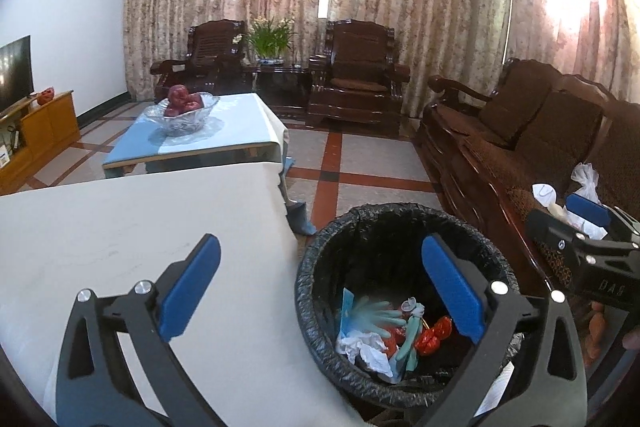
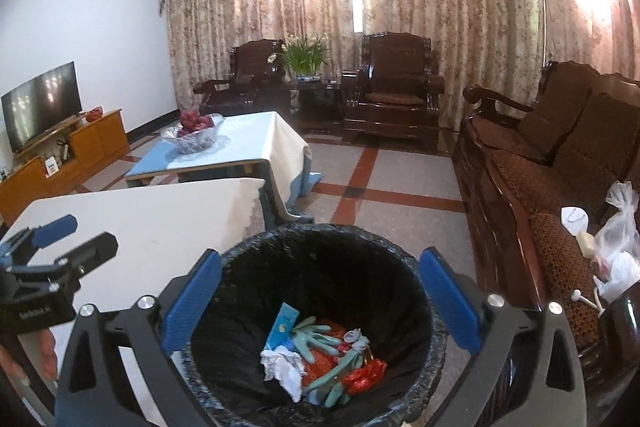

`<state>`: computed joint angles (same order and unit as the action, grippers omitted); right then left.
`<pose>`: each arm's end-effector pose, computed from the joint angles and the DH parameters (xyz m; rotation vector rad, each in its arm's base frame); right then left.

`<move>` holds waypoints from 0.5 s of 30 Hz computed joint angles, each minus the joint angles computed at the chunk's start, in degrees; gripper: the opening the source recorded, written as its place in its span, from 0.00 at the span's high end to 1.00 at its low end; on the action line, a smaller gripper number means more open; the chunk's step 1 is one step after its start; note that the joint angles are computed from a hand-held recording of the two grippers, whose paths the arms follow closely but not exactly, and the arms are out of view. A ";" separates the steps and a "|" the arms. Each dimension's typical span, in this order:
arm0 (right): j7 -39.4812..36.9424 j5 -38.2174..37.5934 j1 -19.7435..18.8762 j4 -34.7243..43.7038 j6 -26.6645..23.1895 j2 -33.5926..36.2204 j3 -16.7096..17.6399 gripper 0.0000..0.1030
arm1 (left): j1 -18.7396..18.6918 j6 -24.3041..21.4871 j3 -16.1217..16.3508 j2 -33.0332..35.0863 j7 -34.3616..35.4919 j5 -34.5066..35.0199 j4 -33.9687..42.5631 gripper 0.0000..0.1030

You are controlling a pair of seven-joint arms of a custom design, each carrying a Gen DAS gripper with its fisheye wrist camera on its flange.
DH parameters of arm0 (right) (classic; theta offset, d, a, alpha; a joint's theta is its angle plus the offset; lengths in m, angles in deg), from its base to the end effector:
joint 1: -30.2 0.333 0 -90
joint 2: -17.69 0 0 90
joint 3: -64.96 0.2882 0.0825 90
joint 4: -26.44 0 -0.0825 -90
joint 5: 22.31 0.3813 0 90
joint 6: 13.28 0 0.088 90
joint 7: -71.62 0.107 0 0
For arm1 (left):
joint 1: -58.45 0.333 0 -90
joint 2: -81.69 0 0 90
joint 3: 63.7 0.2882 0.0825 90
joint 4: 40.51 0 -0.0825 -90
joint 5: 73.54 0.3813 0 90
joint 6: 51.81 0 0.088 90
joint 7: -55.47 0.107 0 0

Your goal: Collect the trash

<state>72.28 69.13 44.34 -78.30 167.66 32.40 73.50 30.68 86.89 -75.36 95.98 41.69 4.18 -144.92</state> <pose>0.6051 0.1488 0.4196 -1.7478 1.2585 -0.6623 0.5067 -0.4004 0.4167 -1.7422 1.4165 -0.8811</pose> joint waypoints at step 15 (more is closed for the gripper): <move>-0.12 -0.26 2.28 -7.24 -1.73 -9.10 -0.13 0.06 | 0.92 -7.61 -4.74 -11.52 -1.12 -2.21 -9.17 0.05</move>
